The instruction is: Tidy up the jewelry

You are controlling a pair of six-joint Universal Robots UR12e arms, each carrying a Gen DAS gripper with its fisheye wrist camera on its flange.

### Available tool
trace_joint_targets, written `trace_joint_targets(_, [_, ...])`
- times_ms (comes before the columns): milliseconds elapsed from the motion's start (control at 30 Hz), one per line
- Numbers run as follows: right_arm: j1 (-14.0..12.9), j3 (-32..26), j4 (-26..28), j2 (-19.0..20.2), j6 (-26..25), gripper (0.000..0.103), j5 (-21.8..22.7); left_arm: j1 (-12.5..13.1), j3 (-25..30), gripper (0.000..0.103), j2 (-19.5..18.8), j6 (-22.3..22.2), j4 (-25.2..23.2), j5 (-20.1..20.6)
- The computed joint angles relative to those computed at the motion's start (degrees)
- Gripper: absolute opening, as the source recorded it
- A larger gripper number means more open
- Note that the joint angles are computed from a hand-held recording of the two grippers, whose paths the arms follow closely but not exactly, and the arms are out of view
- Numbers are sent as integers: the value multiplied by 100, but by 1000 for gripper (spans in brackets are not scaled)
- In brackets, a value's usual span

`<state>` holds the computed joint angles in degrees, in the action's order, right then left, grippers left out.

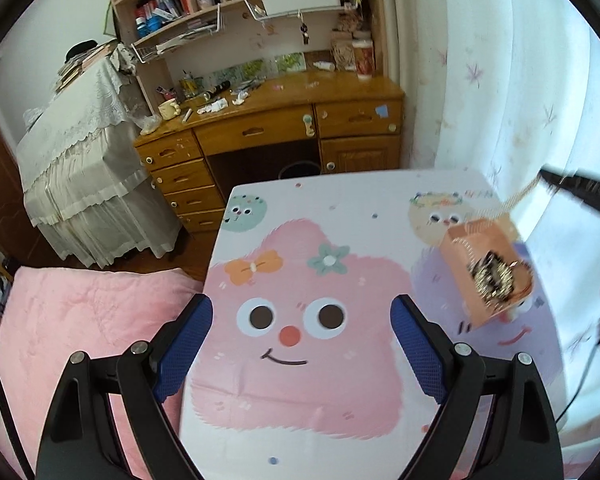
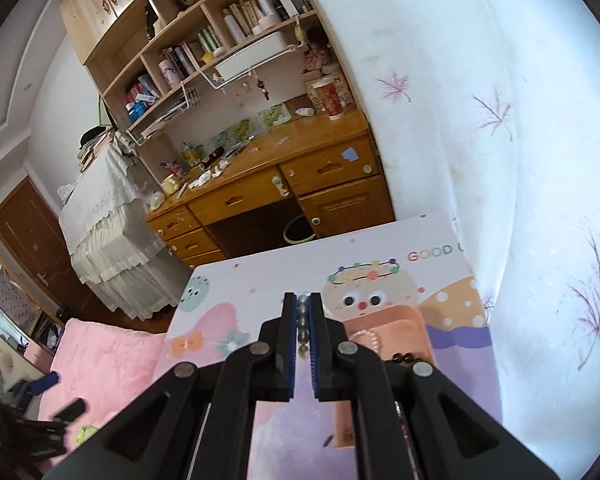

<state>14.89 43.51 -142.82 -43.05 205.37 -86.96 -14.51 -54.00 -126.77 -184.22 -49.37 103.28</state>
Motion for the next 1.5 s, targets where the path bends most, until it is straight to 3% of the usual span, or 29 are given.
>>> trace_joint_targets(100, [-68,86,-13,97,-316,5,301,-90,80,89,-38,-112,-13,147])
trace_joint_targets(133, [-86,57,205,149,-363,6,400,-122,113,89,-53,-128,-45,203])
trace_joint_targets(233, [-91,-335,1749,321,-504,7,442,-208,150,89,-61,-146,-97,306])
trace_joint_targets(267, [-110,-294,1995,308,-503,7,611,-227,123,89,-44,-135,-76,315])
trace_joint_targets(300, [-124,-117,2001,232,-485,8,754,-250,91,89,-27,-127,-61,322])
trace_joint_targets(367, [-99,250,1893,54,-503,24,742,-293,53,89,-3,-94,-82,271])
trace_joint_targets(400, [-84,398,1855,-25,-533,42,719,-307,29,89,11,-77,-64,229])
trace_joint_targets(433, [-70,552,1801,-111,-551,52,716,-315,-32,89,38,-62,6,130])
trace_joint_targets(567, [5,1031,1707,-421,-390,65,727,-321,-177,89,81,-146,212,-82])
trace_joint_targets(633, [63,1225,1690,-559,-387,76,606,-305,-273,89,110,-87,358,-266])
trace_joint_targets(733, [174,1379,1814,-718,-364,79,283,-298,-349,91,130,80,387,-313])
trace_joint_targets(800, [213,1456,1918,-818,-167,81,298,-283,-318,94,118,70,194,-303])
trace_joint_targets(900, [226,1570,1918,-961,304,84,510,-180,-250,94,140,-62,-299,-664])
trace_joint_targets(1033, [181,1925,1575,-1245,1271,84,1332,-51,-169,94,172,-179,-956,-1101])
trace_joint_targets(1067, [211,1937,1553,-1281,1374,84,1329,-39,-225,94,208,-218,-974,-1124])
trace_joint_targets(1233, [506,1606,1878,-1282,1241,84,542,-70,-560,97,417,-439,-782,-863])
trace_joint_targets(1333, [623,1560,1739,-1281,1252,84,225,-87,-809,102,544,-461,-561,-747])
trace_joint_targets(1500, [847,1402,1816,-1223,739,89,-437,-113,-1096,102,709,-504,-169,-576])
